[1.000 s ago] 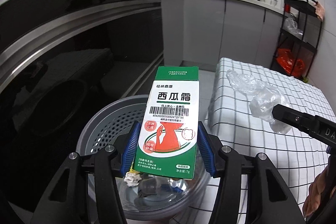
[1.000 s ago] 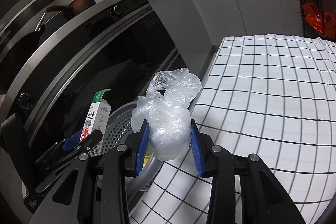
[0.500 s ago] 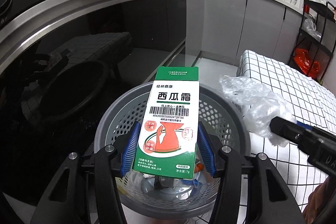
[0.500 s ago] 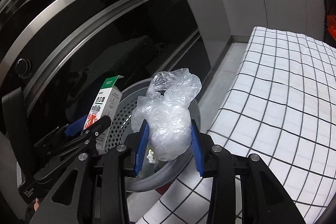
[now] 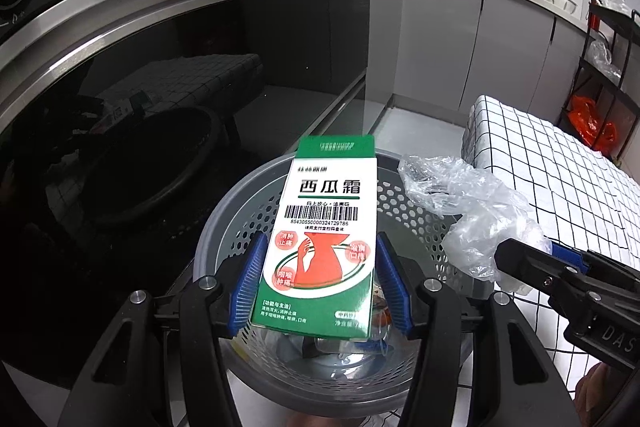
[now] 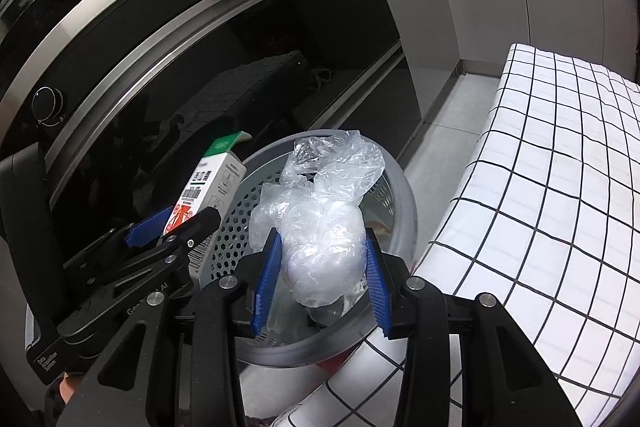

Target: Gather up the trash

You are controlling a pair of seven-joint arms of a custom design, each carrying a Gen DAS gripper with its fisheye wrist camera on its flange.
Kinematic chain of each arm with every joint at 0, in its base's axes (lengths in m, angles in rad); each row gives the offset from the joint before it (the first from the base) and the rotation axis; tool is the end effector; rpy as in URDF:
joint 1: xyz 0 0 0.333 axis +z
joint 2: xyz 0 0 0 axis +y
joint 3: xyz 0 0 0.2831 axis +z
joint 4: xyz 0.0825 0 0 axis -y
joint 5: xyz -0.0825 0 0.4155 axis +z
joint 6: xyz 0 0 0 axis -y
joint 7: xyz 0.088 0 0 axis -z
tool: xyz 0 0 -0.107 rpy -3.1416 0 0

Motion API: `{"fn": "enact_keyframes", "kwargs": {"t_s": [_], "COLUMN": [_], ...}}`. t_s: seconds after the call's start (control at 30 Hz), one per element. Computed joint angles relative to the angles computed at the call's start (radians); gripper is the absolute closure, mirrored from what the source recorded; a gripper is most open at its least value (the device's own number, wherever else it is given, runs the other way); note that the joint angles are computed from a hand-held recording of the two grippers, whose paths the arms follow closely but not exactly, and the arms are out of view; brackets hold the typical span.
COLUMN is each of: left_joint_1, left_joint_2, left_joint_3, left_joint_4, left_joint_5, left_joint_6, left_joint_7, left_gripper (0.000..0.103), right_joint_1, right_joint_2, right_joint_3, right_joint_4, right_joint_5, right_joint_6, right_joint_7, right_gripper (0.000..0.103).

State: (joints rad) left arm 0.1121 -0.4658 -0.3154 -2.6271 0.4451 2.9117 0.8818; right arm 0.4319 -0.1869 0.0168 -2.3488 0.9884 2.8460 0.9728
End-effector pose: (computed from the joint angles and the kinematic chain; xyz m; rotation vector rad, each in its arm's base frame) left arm 0.4600 -0.1196 0.4229 -1.7973 1.6822 -0.6631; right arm 0.5075 0.1953 0.4165 -1.7729 1.4701 -0.1032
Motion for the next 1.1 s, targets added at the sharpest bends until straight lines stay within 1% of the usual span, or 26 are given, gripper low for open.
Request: {"fn": "enact_keyframes", "kwargs": {"t_s": [0.03,0.07,0.1,0.13,0.17,0.27,0.43,0.53,0.7,0.77,0.93,1.1], "left_joint_1": [0.004,0.006,0.009,0.012,0.015,0.017,0.020,0.027,0.035,0.040,0.039,0.048], "left_joint_2": [0.002,0.000,-0.002,-0.005,-0.010,-0.012,-0.012,-0.014,-0.015,-0.017,-0.017,-0.020], "left_joint_3": [-0.002,-0.004,-0.006,-0.007,-0.009,-0.009,-0.011,-0.019,-0.027,-0.034,-0.036,-0.042], "left_joint_4": [0.003,0.002,0.001,-0.002,-0.005,-0.009,-0.008,-0.009,-0.011,-0.011,-0.013,-0.013], "left_joint_5": [0.002,0.003,0.005,0.007,0.010,0.012,0.013,0.020,0.032,0.040,0.045,0.059], "left_joint_6": [-0.001,-0.003,-0.001,-0.001,0.002,0.006,0.008,0.009,0.018,0.018,0.021,0.025], "left_joint_7": [-0.005,-0.010,-0.016,-0.022,-0.027,-0.032,-0.041,-0.051,-0.061,-0.069,-0.074,-0.083], "left_gripper": [0.048,0.042,0.038,0.032,0.030,0.030,0.030,0.028,0.027,0.025,0.023,0.020], "right_joint_1": [0.001,0.005,0.010,0.014,0.017,0.017,0.011,0.013,0.017,0.017,0.038,0.045], "right_joint_2": [0.000,-0.002,-0.002,-0.006,-0.009,-0.009,-0.007,-0.015,-0.021,-0.024,-0.031,-0.035], "right_joint_3": [0.002,0.000,-0.004,-0.007,-0.008,-0.007,-0.003,-0.001,0.005,0.006,-0.015,-0.024], "right_joint_4": [0.000,-0.002,-0.002,-0.003,-0.004,-0.003,-0.006,-0.015,-0.030,-0.038,-0.048,-0.055], "right_joint_5": [0.001,0.016,0.036,0.055,0.072,0.079,0.060,0.055,0.003,-0.031,-0.044,-0.070], "right_joint_6": [0.007,0.018,0.023,0.025,0.034,0.039,0.042,0.054,0.088,0.102,0.120,0.133], "right_joint_7": [0.000,-0.010,-0.027,-0.045,-0.061,-0.065,-0.040,-0.031,0.012,0.038,0.052,0.073], "right_gripper": [0.056,0.046,0.041,0.035,0.035,0.035,0.035,0.035,0.035,0.035,0.035,0.035]}}
